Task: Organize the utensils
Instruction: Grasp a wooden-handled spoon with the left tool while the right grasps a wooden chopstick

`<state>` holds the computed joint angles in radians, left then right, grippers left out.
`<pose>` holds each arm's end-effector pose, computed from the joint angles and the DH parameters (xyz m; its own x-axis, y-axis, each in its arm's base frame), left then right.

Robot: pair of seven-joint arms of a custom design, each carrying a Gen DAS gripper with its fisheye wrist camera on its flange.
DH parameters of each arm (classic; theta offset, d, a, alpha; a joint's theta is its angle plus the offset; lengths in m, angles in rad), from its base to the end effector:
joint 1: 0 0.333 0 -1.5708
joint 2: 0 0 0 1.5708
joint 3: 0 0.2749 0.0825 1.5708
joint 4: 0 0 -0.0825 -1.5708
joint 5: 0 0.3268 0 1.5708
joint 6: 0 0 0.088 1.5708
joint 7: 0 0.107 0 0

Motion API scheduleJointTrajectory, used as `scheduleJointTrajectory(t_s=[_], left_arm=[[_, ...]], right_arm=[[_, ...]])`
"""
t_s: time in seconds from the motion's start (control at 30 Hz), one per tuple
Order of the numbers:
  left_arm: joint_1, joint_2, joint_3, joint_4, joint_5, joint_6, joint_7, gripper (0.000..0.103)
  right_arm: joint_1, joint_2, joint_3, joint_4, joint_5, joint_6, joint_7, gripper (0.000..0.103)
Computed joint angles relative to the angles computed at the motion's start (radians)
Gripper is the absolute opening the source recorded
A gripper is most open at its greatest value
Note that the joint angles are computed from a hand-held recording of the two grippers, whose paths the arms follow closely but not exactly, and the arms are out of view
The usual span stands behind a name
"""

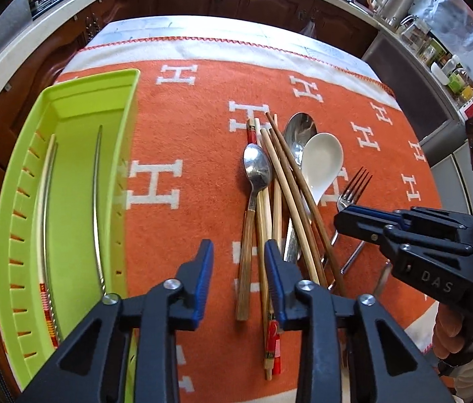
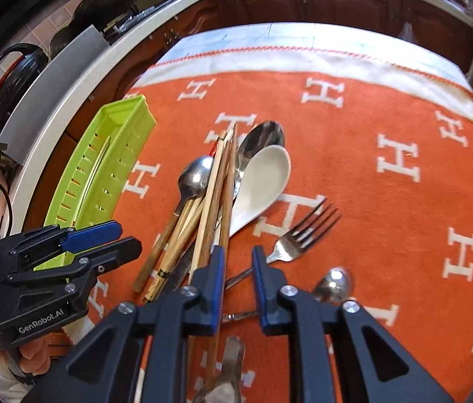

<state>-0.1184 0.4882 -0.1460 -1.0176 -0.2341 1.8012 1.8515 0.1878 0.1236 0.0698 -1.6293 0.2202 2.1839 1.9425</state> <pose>0.6165 -0.1593 0.5698 -0.5014 -0.8402 0.2067 -0.8384 0.4127 -0.3560 0.5563 0.1526 0.5582 -0.1350 -0.9253 -0.3544 -0.9230 0.2476 -0.2947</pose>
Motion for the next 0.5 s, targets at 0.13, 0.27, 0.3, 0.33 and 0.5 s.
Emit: scheduleJointTrajectory(t_s=[0.13, 0.27, 0.3, 0.33, 0.5], left_arm=[[-0.013, 0.045, 0.000, 0.063, 0.017, -0.030, -0.012, 0.021], [-0.020, 0.082, -0.001, 0.120, 0.027, -0.061, -0.019, 0.021], [-0.023, 0.090, 0.000, 0.131, 0.031, -0.066, -0.020, 0.021], [-0.024, 0.093, 0.000, 0.137, 0.034, -0.069, -0.022, 0.021], [-0.033, 0.108, 0.002, 0.158, 0.049, -0.075, -0.024, 0.021]], right_arm=[[-0.012, 0.027, 0.005, 0.014, 0.054, -0.002, -0.043, 0.011], [-0.020, 0.045, 0.010, 0.032, 0.082, -0.007, -0.067, 0.011], [-0.020, 0.051, 0.010, 0.041, 0.078, -0.015, -0.066, 0.011], [-0.022, 0.055, 0.011, 0.048, 0.080, -0.024, -0.067, 0.011], [-0.034, 0.048, 0.014, 0.039, 0.133, -0.021, -0.070, 0.011]])
